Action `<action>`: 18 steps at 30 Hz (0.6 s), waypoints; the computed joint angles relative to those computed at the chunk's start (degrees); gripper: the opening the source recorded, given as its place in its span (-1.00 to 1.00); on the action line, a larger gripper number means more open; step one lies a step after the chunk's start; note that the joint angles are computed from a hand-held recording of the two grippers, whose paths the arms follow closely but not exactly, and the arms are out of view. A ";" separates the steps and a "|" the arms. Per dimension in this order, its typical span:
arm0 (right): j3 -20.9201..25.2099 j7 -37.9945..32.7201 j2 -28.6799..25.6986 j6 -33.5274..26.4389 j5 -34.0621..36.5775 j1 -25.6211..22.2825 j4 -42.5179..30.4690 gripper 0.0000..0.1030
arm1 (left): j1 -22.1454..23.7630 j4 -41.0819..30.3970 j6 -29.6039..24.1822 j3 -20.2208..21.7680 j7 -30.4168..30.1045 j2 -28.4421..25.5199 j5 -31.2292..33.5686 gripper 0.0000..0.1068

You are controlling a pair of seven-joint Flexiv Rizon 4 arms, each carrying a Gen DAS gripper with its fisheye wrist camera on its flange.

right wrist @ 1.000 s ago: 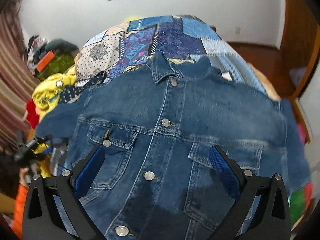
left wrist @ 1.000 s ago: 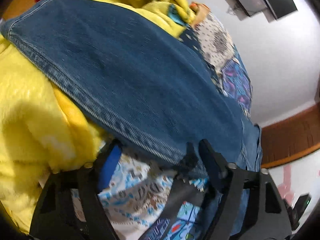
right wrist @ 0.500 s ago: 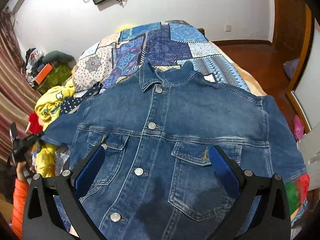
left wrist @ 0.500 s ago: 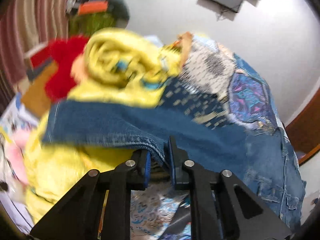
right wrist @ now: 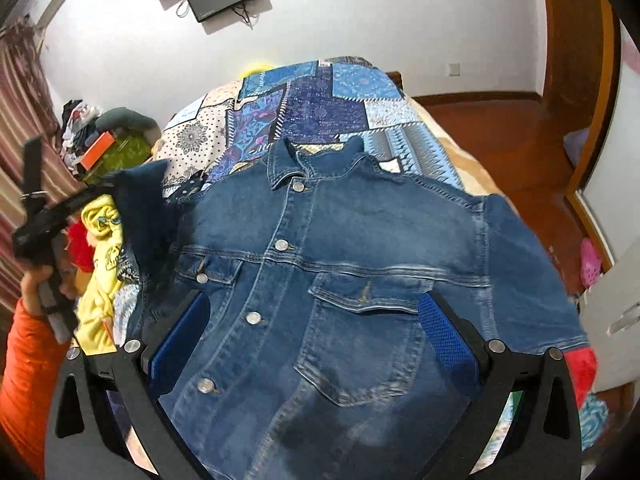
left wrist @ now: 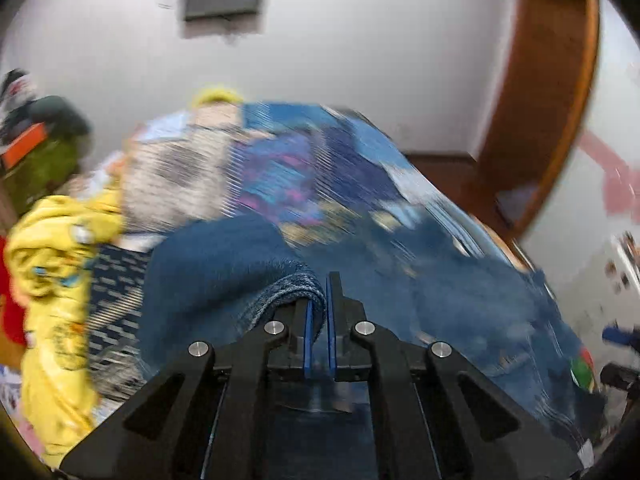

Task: Fold large clothes

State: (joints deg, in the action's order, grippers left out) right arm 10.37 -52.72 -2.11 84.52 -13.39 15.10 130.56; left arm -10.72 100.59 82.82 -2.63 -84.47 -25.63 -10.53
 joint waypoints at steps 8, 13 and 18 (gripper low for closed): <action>0.06 -2.95 1.91 0.98 1.24 -0.92 2.52 1.00 | -5.06 -5.12 -16.29 0.30 -3.65 -6.89 2.09 -0.91; 0.10 -3.87 2.93 2.17 3.05 -1.29 3.97 1.00 | 0.07 0.57 -15.29 -5.48 -1.02 -4.41 -4.26 -0.70; 0.06 -2.89 2.49 2.18 3.35 -1.24 3.74 1.00 | 3.54 7.30 -11.40 -7.99 1.90 1.38 -13.16 0.31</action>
State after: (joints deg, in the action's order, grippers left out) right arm 10.43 -55.61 0.38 86.70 -10.04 13.85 134.30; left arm -7.18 107.90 71.42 -10.62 -82.56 -24.25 -23.69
